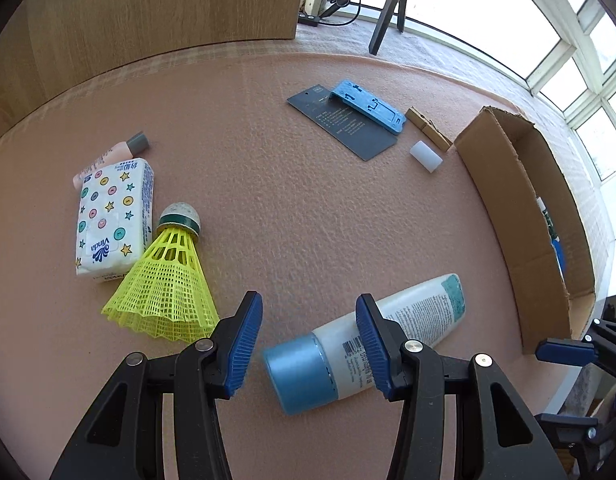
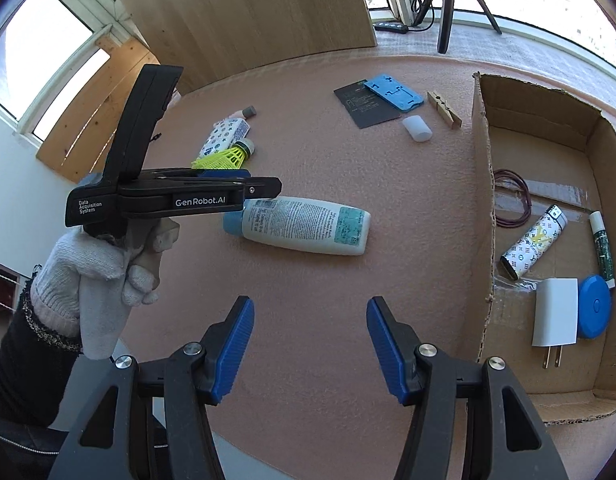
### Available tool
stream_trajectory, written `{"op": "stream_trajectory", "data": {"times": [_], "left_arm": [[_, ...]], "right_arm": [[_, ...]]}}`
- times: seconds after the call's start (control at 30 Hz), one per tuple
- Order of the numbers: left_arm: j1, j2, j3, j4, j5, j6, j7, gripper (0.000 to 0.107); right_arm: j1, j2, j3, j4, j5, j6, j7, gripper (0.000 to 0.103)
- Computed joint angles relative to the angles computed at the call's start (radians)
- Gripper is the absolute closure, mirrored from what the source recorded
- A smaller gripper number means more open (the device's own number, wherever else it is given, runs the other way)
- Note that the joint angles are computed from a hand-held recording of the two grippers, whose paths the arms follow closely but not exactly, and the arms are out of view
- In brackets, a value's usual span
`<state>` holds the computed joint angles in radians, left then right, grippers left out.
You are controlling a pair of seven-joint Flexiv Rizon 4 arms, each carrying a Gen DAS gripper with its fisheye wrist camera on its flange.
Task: Organize objects
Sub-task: 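Lift the lotion bottle with the left gripper while the right gripper closes on it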
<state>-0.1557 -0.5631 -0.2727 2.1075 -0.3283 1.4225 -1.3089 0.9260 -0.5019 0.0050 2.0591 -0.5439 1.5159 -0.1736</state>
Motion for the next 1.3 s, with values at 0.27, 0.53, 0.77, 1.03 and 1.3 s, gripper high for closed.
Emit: {"op": "stream_trajectory", "data": {"times": [0.27, 0.53, 0.77, 1.03, 1.3], "left_arm": [[0.218, 0.019, -0.286, 0.168, -0.074, 0.062, 0.113, 0.055], [0.263, 0.002, -0.352, 0.21, -0.03, 0.127, 0.092, 0.054], [0.315, -0.021, -0.386, 0.196, 0.057, 0.131, 0.06, 0.052], [0.294, -0.058, -0.362, 0.158, 0.083, 0.126, 0.031, 0.044], [0.263, -0.068, -0.338, 0.142, 0.078, 0.115, 0.01, 0.039]], "right_arm": [[-0.033, -0.053, 0.046, -0.042, 0.078, 0.029, -0.016, 0.048], [-0.071, -0.1, 0.101, -0.093, 0.165, 0.046, -0.067, 0.048], [-0.116, -0.163, 0.149, -0.172, 0.24, 0.05, -0.103, 0.048], [-0.186, -0.249, 0.239, -0.285, 0.295, -0.009, -0.169, 0.048], [-0.213, -0.289, 0.294, -0.347, 0.337, -0.049, -0.244, 0.051]]}}
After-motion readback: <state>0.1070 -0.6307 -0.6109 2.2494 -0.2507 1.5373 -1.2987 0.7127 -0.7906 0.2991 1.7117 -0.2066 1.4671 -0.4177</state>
